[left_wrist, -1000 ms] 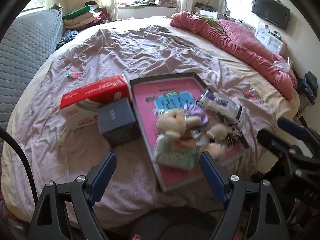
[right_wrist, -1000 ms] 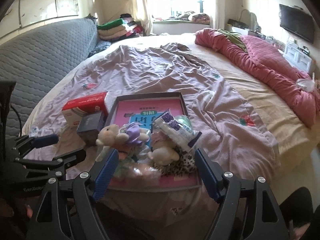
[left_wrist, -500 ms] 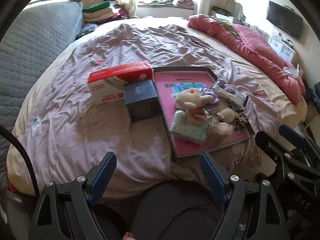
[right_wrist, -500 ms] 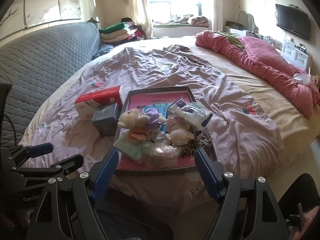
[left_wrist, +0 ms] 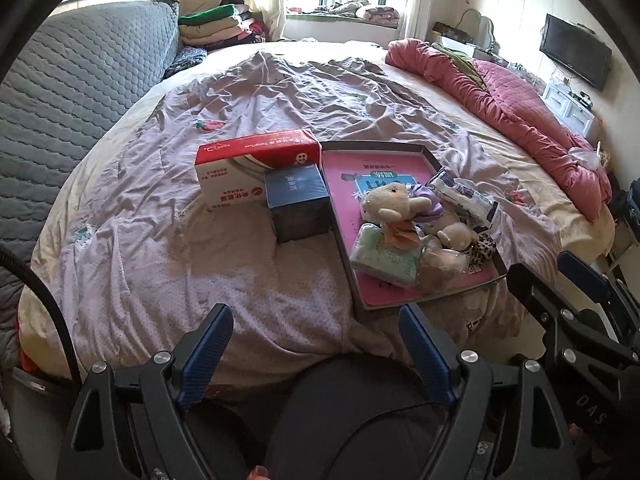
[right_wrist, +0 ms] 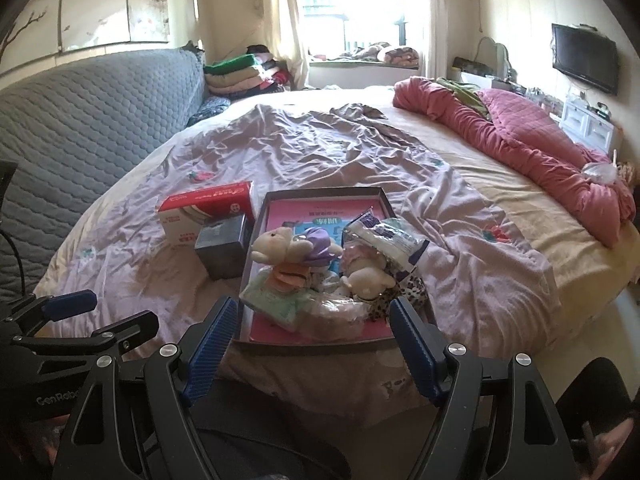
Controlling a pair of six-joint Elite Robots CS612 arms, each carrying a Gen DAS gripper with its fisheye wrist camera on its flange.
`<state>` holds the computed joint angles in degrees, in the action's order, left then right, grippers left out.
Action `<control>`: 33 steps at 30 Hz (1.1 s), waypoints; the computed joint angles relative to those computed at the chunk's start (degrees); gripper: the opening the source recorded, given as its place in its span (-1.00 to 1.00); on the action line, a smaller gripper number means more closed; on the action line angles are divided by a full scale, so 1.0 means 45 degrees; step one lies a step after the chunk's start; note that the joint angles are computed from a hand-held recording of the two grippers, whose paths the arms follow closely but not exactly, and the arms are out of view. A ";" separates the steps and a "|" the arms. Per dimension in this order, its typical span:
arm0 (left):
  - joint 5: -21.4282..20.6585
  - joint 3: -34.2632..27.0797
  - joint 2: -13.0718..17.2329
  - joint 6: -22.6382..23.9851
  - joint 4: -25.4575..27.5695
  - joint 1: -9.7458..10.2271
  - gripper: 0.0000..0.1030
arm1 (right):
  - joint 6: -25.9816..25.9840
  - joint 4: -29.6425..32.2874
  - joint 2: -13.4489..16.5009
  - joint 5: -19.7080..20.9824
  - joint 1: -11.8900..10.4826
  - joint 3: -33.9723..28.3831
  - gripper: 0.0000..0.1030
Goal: Organize soft objects
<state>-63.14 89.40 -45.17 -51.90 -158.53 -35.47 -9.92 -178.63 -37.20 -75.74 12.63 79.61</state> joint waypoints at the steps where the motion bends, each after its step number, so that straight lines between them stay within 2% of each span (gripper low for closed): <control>1: 0.0006 0.0013 -0.0002 -0.0012 -0.0026 0.0003 0.64 | -0.0008 -0.0005 0.0002 0.0040 -0.0005 -0.0002 0.54; 33: 0.0193 0.0086 -0.0094 -0.0218 0.0139 -0.0027 0.64 | 0.0011 0.0188 0.0042 0.0085 0.0017 0.0035 0.54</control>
<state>-62.27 89.79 -45.59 -52.89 -157.90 -35.59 -9.87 -177.78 -37.01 -75.36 12.71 79.77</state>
